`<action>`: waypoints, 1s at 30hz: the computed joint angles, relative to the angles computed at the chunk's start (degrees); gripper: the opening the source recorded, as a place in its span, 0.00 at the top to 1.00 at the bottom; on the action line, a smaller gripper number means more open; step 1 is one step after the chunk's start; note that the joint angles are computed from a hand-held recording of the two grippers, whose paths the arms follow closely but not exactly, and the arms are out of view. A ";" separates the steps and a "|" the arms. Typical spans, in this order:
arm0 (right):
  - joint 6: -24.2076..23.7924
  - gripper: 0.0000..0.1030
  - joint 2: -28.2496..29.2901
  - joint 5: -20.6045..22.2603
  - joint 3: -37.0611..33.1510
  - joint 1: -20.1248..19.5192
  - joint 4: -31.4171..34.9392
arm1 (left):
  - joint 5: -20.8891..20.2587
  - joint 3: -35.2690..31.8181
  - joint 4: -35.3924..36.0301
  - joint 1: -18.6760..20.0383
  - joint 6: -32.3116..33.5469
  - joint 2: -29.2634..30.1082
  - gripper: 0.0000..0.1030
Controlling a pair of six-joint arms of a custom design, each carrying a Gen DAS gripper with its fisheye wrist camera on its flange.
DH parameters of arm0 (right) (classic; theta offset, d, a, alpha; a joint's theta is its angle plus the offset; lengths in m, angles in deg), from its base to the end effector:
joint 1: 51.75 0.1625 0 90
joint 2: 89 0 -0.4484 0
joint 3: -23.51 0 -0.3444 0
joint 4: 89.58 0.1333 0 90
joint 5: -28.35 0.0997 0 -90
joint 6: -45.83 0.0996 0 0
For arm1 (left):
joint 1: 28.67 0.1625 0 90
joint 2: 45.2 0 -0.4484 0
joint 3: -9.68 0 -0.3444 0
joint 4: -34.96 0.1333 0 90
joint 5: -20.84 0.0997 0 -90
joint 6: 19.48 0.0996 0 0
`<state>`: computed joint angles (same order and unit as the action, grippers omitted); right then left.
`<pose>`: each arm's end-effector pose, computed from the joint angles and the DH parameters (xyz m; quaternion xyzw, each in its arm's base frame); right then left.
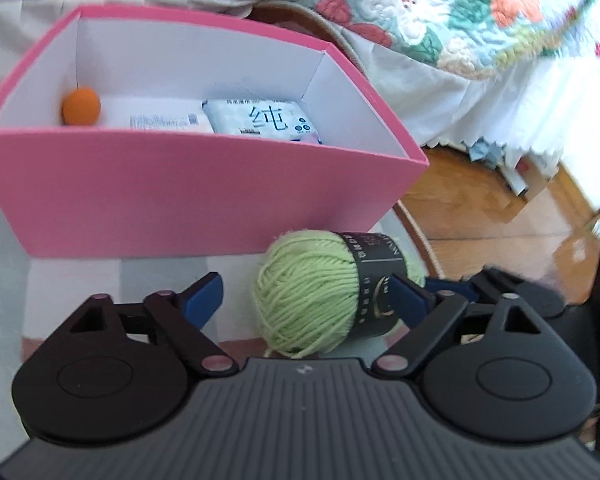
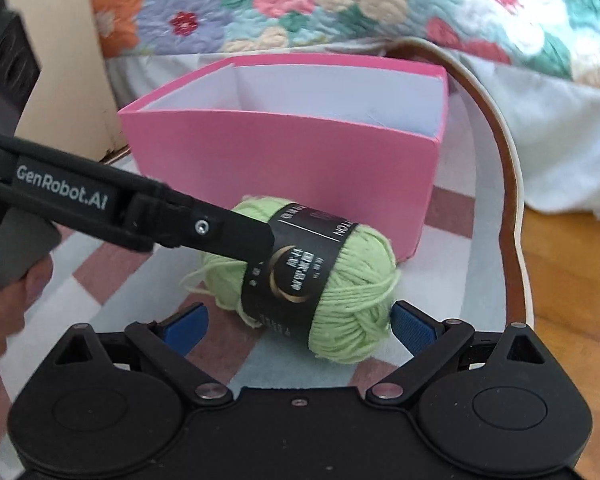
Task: Organize objects
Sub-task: 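Close the right gripper on the green yarn ball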
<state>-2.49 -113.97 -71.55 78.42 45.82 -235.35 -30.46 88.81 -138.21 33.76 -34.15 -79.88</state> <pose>0.2255 -0.8148 0.1350 0.4380 -0.8669 0.1795 0.1564 -0.1696 -0.7474 0.1782 -0.0091 0.8969 -0.4044 0.1789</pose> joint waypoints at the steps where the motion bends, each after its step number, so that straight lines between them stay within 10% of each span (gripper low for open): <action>1: 0.89 0.04 0.18 0.12 -0.59 -0.08 0.67 | -1.87 0.21 -0.43 0.41 -1.16 -0.31 0.19; 16: 7.28 0.19 0.76 1.52 -2.36 -0.55 3.35 | -13.68 1.00 1.55 3.77 -10.95 -2.13 0.46; 30: -3.88 0.19 -1.35 -2.51 4.64 1.86 -0.32 | -8.34 1.76 14.35 1.40 -18.20 -5.46 0.44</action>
<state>-6.37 -115.32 -74.06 83.06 47.68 -235.67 -38.80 90.58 -123.86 35.16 -52.35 -85.34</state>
